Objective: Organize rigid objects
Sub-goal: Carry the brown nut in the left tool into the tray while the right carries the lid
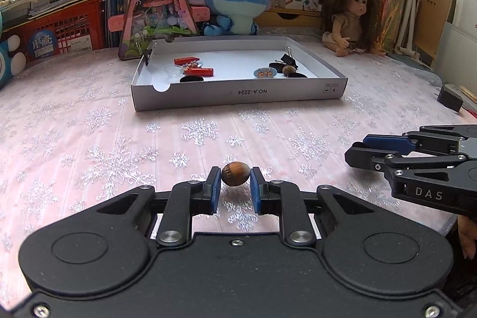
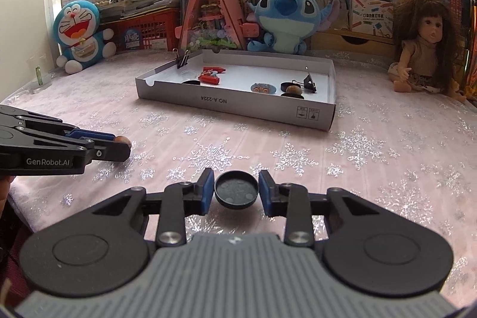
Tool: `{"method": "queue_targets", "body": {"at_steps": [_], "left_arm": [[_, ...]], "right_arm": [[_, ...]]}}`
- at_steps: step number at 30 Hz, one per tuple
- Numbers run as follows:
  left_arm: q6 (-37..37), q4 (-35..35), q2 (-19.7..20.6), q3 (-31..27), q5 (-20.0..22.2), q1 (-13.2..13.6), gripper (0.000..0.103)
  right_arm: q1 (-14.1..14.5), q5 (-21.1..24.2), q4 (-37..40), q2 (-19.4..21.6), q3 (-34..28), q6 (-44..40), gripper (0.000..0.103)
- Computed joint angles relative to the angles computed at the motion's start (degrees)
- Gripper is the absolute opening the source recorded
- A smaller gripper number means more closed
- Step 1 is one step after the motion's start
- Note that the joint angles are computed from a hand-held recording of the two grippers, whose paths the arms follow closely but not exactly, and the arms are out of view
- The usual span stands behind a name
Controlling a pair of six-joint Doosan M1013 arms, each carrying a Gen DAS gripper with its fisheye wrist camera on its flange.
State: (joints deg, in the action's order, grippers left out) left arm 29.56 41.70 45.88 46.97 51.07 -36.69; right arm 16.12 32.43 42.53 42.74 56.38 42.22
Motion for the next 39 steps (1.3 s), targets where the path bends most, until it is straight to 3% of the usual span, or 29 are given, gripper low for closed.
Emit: {"method": "queue_targets", "body": {"at_steps": [20,39], "left_arm": [[1.67,2.27,3.22,-7.38,3.12,1.51,0.019],[4.05,-0.65,8.67,-18.30,8.57,3.51,0.019]], "right_arm": [[0.19,-1.82,-9.16,2.72,-6.37,13.02,0.037],[0.36,1.80,-13.88,8.11,-16.93,21.78,0.037]]}}
